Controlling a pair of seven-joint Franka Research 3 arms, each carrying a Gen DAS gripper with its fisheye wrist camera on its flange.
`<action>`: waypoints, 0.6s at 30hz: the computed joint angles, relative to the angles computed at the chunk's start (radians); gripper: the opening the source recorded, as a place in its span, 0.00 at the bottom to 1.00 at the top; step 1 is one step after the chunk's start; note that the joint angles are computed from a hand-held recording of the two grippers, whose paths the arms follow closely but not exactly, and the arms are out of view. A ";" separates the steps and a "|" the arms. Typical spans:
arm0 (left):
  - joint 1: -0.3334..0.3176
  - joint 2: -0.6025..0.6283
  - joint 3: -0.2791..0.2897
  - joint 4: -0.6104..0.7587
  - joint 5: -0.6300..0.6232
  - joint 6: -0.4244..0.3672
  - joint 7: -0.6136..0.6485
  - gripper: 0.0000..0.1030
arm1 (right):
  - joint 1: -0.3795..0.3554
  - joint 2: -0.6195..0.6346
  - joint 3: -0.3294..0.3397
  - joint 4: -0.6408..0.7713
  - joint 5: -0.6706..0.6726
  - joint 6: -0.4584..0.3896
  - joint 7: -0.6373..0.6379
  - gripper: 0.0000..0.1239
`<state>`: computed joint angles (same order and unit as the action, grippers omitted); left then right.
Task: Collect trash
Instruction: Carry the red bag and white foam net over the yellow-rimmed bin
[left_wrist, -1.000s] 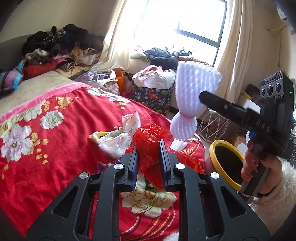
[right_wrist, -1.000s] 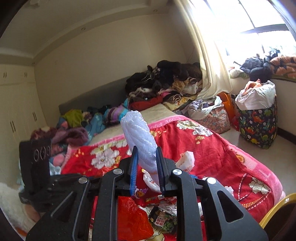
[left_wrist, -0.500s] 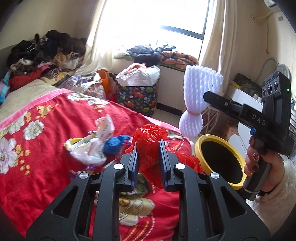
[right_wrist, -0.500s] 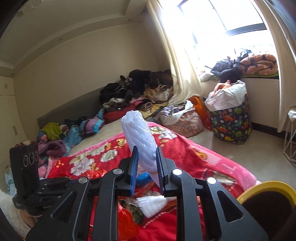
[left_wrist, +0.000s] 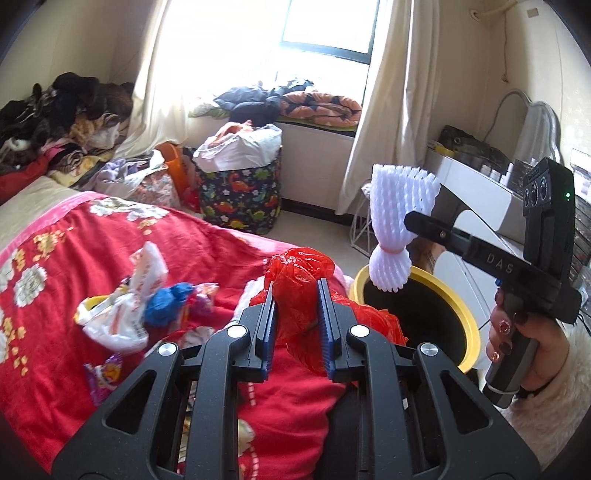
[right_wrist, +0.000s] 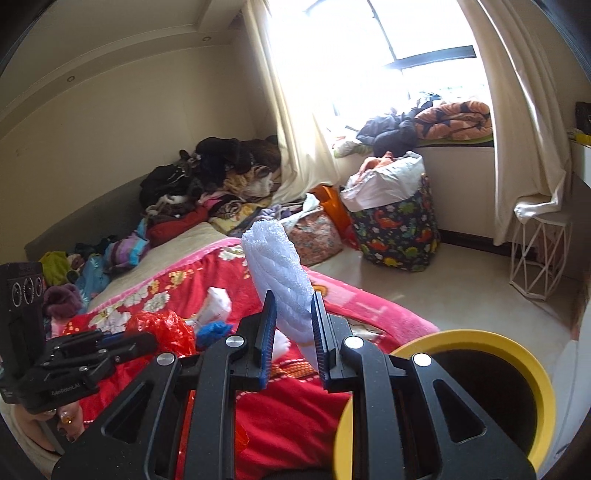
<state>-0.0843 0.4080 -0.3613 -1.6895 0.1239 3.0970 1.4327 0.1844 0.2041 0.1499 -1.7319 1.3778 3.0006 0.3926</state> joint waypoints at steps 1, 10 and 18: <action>-0.008 0.007 0.003 0.013 0.005 -0.005 0.000 0.14 | -0.001 -0.005 -0.003 -0.011 -0.001 0.008 0.009 0.15; -0.085 0.083 0.037 0.131 0.050 -0.050 -0.002 0.14 | -0.012 -0.040 -0.028 -0.081 -0.020 0.065 0.109 0.15; -0.139 0.160 0.051 0.238 0.066 -0.100 0.013 0.14 | -0.035 -0.070 -0.048 -0.147 0.026 0.094 0.144 0.15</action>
